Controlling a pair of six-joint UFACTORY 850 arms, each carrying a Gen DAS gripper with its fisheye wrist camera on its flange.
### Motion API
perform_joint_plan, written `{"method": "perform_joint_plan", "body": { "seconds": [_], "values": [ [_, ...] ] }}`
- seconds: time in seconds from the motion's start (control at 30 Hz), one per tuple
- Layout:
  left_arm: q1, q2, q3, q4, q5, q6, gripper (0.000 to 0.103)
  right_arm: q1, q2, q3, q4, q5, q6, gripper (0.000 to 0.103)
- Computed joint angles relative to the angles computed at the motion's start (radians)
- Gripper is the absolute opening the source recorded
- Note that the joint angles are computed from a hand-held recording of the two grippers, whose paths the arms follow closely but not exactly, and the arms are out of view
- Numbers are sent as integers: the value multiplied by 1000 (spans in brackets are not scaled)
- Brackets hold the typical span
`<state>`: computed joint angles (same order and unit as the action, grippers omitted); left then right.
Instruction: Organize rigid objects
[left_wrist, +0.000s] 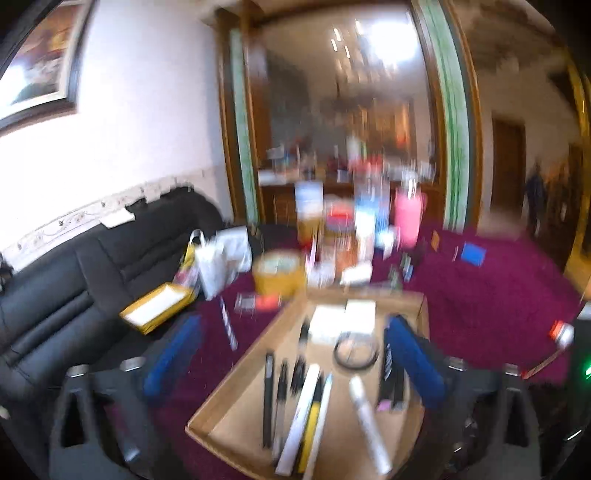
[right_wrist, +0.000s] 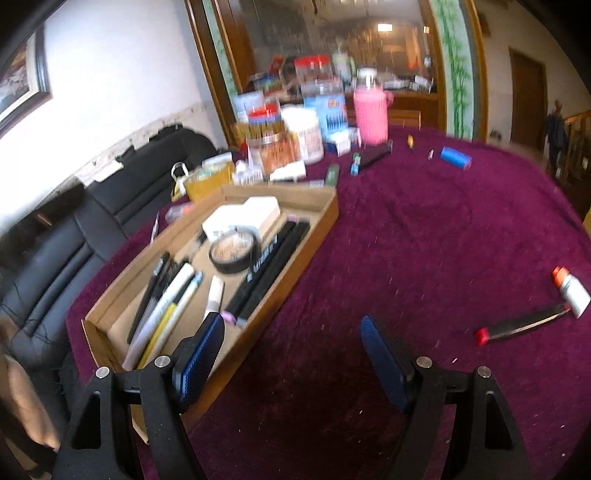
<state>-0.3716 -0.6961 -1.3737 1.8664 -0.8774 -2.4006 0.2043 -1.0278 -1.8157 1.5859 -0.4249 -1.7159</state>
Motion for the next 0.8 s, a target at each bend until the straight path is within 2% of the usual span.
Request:
{"method": "perform_joint_plan", "body": {
  "seconds": [0.03,0.1,0.2,0.3,0.4,0.57,0.7,0.8],
  "values": [
    [2,19,23,31,6,-55,103,1,13,20,63,-1,-69,81],
    [17,28,20,12,77,-44,103,3,35,55,163,-13,-184,86],
    [50,9,-19,-76,218,68,103,8,47,73,205,-9,-241,88],
    [77,12,-6,-75,302,14,103,16,45,72,193,16,-245,88],
    [81,9,0,-100,284,18,103,23,38,65,147,31,-211,88],
    [68,-17,-24,-222,166,123,103,42,36,68,134,60,-234,88],
    [84,-16,-19,-247,186,129,103,60,38,74,123,77,-260,88],
    [97,-18,-17,-265,204,128,103,75,47,89,181,96,-349,88]
  ]
}}
